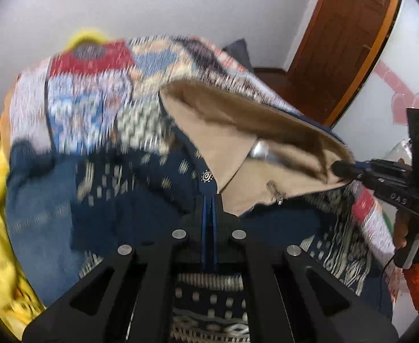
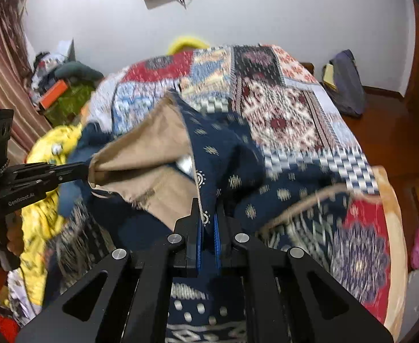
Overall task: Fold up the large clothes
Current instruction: 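Grasp the beige hood with the left gripper while the right gripper grasps its edge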
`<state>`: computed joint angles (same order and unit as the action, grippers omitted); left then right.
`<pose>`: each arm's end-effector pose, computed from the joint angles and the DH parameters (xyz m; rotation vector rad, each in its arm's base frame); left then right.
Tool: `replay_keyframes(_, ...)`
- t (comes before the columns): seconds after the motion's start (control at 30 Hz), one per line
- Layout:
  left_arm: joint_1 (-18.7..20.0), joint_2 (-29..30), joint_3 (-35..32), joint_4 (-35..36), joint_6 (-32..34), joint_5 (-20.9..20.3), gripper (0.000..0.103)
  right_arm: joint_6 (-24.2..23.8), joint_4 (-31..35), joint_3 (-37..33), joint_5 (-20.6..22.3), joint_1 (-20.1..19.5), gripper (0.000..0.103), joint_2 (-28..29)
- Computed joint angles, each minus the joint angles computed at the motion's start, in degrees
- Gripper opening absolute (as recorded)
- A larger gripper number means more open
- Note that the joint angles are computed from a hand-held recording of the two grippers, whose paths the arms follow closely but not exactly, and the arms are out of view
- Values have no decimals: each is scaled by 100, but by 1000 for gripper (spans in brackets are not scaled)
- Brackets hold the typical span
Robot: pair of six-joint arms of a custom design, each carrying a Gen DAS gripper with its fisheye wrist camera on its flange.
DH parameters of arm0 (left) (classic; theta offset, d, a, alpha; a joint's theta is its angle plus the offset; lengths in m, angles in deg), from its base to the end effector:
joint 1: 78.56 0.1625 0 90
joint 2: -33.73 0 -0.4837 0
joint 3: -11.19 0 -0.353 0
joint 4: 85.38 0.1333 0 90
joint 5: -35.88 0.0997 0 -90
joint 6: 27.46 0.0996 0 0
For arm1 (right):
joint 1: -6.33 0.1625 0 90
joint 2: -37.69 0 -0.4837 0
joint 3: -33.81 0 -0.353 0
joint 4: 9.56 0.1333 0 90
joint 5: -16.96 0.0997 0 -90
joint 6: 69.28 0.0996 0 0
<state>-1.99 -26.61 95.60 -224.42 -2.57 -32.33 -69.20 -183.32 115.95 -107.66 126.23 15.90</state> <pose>0.0051 -0.7117 0.3971 0.7697 2.5625 -0.5376 0.4393 -0.6100 -0.0003 0.5009 -2.5263 0.7215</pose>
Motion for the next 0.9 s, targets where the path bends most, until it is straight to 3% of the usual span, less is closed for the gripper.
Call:
replay_keyframes(0.07, 101, -4, 161, -111, -58, 67, 2, -2, -1, 34, -182, -11, 7, 52)
replay_keyframes(0.13, 193, 27, 261, -241, -160, 165, 0, -192, 97, -53, -658, 4, 7, 195)
replay_keyframes(0.3, 443, 193, 239, -171, -445, 488, 0, -141, 476, -111, -922, -51, 9, 258)
replay_keyframes(0.37, 506, 131, 228, -160, -481, 279, 0, -40, 481, -84, -1044, -5, 24, 207)
replay_keyframes(0.47, 417, -10, 381, -475, -238, 350, 1, 24, 377, -5, -1133, 61, 44, 123)
replay_keyframes(0.57, 232, -125, 527, -762, 162, 592, 3, -108, 170, -8, -1058, 126, 45, 56)
replay_keyframes(0.63, 108, -206, 595, -874, 375, 612, 7, -219, 59, -91, -974, 161, 46, 57)
replay_keyframes(0.7, 2, -225, 550, -887, 455, 589, 27, -366, 46, -302, -889, 181, 49, 121)
replay_keyframes(0.77, -55, -192, 503, -1039, 527, 527, 41, -525, 60, -525, -852, 198, 54, 240)
replay_keyframes(0.9, -46, 104, 33, -964, 389, 458, 41, -839, 358, -1289, -783, 156, 54, 654)
